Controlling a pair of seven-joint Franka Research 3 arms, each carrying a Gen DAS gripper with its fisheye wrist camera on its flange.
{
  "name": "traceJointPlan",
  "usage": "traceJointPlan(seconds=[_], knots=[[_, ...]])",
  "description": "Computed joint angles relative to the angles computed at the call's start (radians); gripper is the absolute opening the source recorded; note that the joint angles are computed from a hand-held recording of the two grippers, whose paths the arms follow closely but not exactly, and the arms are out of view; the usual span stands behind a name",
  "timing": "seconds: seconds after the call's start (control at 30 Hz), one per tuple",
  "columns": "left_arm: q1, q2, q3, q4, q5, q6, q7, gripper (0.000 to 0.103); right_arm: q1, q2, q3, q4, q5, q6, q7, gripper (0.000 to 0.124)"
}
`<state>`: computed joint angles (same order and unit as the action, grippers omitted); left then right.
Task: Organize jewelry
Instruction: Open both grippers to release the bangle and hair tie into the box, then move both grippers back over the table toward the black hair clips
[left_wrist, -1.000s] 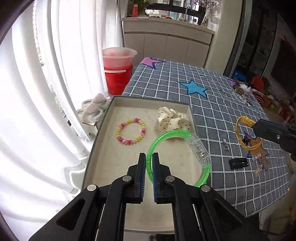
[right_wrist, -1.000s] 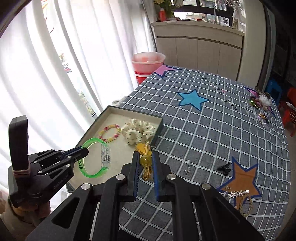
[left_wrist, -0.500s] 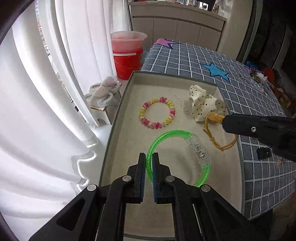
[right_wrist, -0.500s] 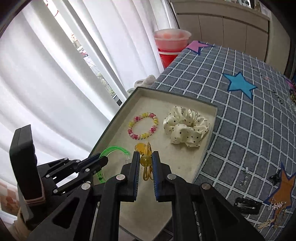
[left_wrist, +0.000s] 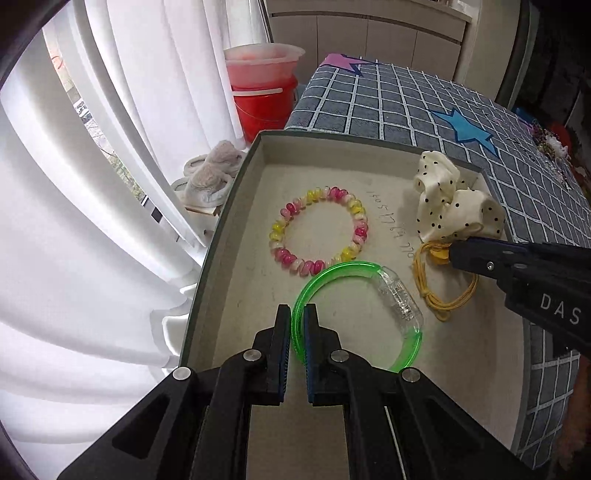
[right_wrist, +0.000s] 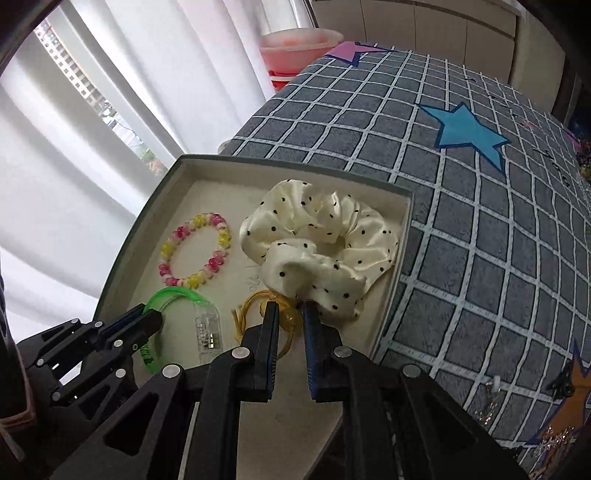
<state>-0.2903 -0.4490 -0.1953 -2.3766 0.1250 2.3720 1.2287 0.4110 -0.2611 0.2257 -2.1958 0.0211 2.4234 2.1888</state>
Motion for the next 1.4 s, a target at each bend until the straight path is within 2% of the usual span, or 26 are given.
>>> traceJointPlan(seconds=[0.37, 0.43, 0.5, 0.73, 0.77, 0.8, 0.83, 0.9, 1.0, 1.13, 1.2, 1.3, 1.33, 1.37, 1.4], knots=[[0.021, 0.028, -0.026, 0.018, 0.079, 0.000, -0.058, 0.015, 0.003, 0.062, 0.003, 0.056, -0.068, -0.024, 0.006, 0.016], [0.018, 0.028, -0.026, 0.020, 0.081, -0.007, -0.062, 0.015, 0.010, 0.067, -0.005, 0.062, -0.054, -0.023, -0.007, 0.022], [0.015, 0.026, -0.025, 0.019, 0.080, -0.006, -0.064, 0.015, 0.017, 0.065, -0.011, 0.062, -0.031, -0.023, -0.021, 0.044], [0.007, -0.004, -0.016, 0.003, 0.072, 0.001, -0.056, 0.017, 0.014, 0.008, -0.018, 0.027, 0.017, 0.024, -0.030, 0.051], [0.008, -0.009, -0.017, 0.002, 0.072, -0.002, -0.058, 0.050, 0.010, -0.008, -0.015, 0.019, 0.016, 0.030, -0.025, 0.053], [0.014, -0.018, -0.023, -0.003, 0.082, -0.001, -0.071, 0.097, 0.006, -0.019, -0.012, 0.013, 0.015, 0.034, -0.022, 0.054], [0.025, -0.035, -0.036, -0.016, 0.108, 0.018, -0.095, 0.103, 0.003, -0.032, -0.010, 0.006, 0.018, 0.038, -0.020, 0.054], [0.038, -0.052, -0.058, -0.019, 0.165, 0.031, -0.119, 0.103, 0.000, -0.059, -0.010, -0.013, 0.032, 0.046, -0.020, 0.056], [0.011, -0.058, -0.032, -0.010, 0.131, 0.020, -0.095, 0.103, -0.002, -0.092, -0.010, -0.039, 0.061, 0.051, -0.027, 0.059], [0.008, -0.090, -0.036, -0.019, 0.133, 0.020, -0.108, 0.103, -0.009, -0.139, -0.006, -0.078, 0.092, 0.057, -0.029, 0.062], [0.003, -0.104, -0.035, -0.024, 0.130, 0.025, -0.111, 0.103, -0.014, -0.169, -0.006, -0.100, 0.102, 0.060, -0.030, 0.071], [-0.005, -0.127, -0.037, -0.035, 0.125, 0.036, -0.120, 0.103, -0.025, -0.219, -0.003, -0.136, 0.112, 0.065, -0.027, 0.073], [-0.009, -0.134, -0.038, -0.041, 0.123, 0.042, -0.123, 0.103, -0.028, -0.234, -0.002, -0.146, 0.116, 0.064, -0.027, 0.075], [-0.010, -0.144, -0.041, -0.046, 0.125, 0.043, -0.128, 0.103, -0.030, -0.254, -0.002, -0.159, 0.121, 0.062, -0.026, 0.085], [-0.011, -0.153, -0.045, -0.052, 0.127, 0.046, -0.134, 0.103, -0.031, -0.272, -0.001, -0.172, 0.127, 0.066, -0.028, 0.085]])
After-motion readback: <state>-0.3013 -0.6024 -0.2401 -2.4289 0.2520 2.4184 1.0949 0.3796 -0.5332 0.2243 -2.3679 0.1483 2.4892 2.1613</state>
